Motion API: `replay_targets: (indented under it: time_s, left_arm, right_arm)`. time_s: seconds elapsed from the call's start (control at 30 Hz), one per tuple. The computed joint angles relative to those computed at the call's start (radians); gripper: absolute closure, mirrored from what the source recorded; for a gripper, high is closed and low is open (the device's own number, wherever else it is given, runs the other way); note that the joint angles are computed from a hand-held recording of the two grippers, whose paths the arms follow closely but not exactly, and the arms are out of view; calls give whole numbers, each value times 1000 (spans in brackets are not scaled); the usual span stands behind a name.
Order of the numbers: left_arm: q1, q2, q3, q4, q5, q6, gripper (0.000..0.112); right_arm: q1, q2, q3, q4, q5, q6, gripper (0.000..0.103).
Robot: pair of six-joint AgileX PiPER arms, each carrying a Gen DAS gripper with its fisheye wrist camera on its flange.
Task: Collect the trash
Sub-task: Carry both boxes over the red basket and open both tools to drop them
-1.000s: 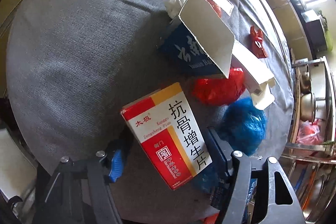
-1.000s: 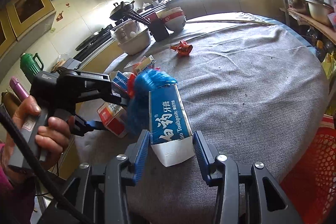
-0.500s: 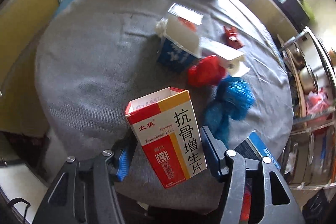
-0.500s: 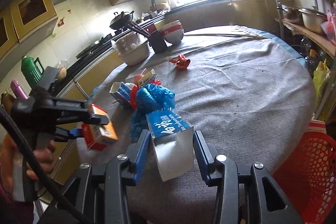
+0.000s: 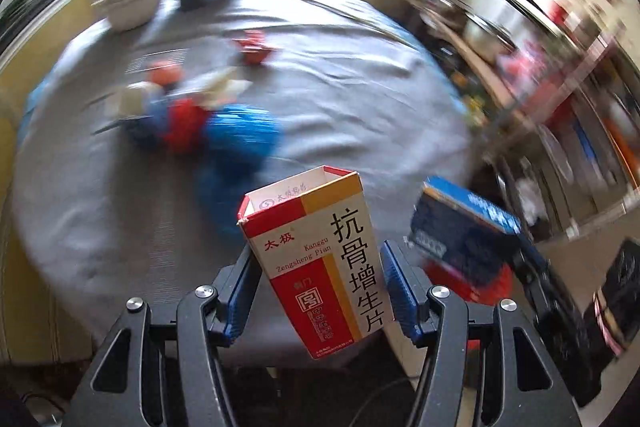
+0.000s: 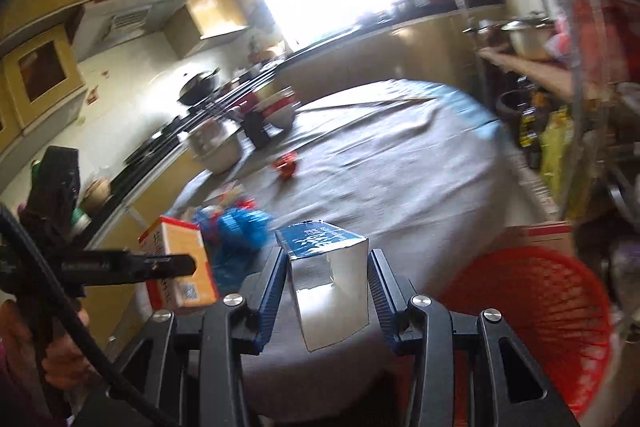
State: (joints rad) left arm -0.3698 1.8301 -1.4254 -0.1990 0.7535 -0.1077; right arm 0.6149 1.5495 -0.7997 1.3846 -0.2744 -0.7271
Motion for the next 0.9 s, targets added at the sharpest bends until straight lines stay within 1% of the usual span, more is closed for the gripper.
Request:
replay_targets:
  time_s: [0.1, 0.2, 0.27, 0.3, 0.33, 0.37, 0.4, 0.43, 0.53, 0.57, 0.6, 0.63, 0.67, 0.73, 0.8, 0.9]
  left_arm:
    - [-82, 53, -68, 1, 22, 25, 51]
    - [-165, 120, -157, -26, 53, 71, 51]
    - [-209, 167, -215, -27, 72, 85, 50]
    - [-225, 177, -230, -25, 81, 83, 50]
    - [-246, 216, -276, -39, 103, 94, 50]
    - [-252, 231, -289, -61, 113, 115, 50]
    - [-264, 259, -318, -82, 131, 136, 50]
    - [-285, 291, -351, -81, 146, 143, 50]
    - [-328, 335, -392, -60, 179, 154, 50]
    - [-332, 350, -406, -68, 196, 169, 50]
    - [-335, 357, -410, -62, 202, 169, 50]
    - [-337, 348, -390, -55, 193, 171, 50]
    - [-333, 334, -366, -54, 182, 178, 50]
    - [-317, 296, -316, -52, 156, 187, 49]
    - [-289, 249, -255, -73, 118, 213, 48]
    - [-246, 173, -161, -70, 61, 236, 45]
  right_arm:
    - [-49, -89, 108, 38, -29, 6, 59]
    - [-96, -163, 192, 157, -61, -86, 59]
    - [-133, -210, 246, 213, -61, -119, 59]
    - [-161, -230, 269, 211, -52, -119, 59]
    - [-175, -248, 288, 245, -55, -147, 59]
    - [-197, -264, 305, 273, -43, -175, 58]
    - [-219, -275, 317, 292, -25, -194, 54]
    - [-242, -284, 329, 306, -6, -209, 53]
    - [-285, -295, 350, 357, 19, -255, 48]
    - [-311, -300, 359, 350, 37, -250, 45]
    - [-331, -308, 373, 304, 56, -206, 44]
    - [-339, -296, 371, 228, 70, -125, 44]
    - [-347, -304, 376, 190, 78, -85, 43]
    - [-347, -303, 373, 157, 78, -52, 43]
    - [-320, -298, 358, 159, 63, -49, 43]
    - [-248, -282, 320, 234, 14, -119, 43]
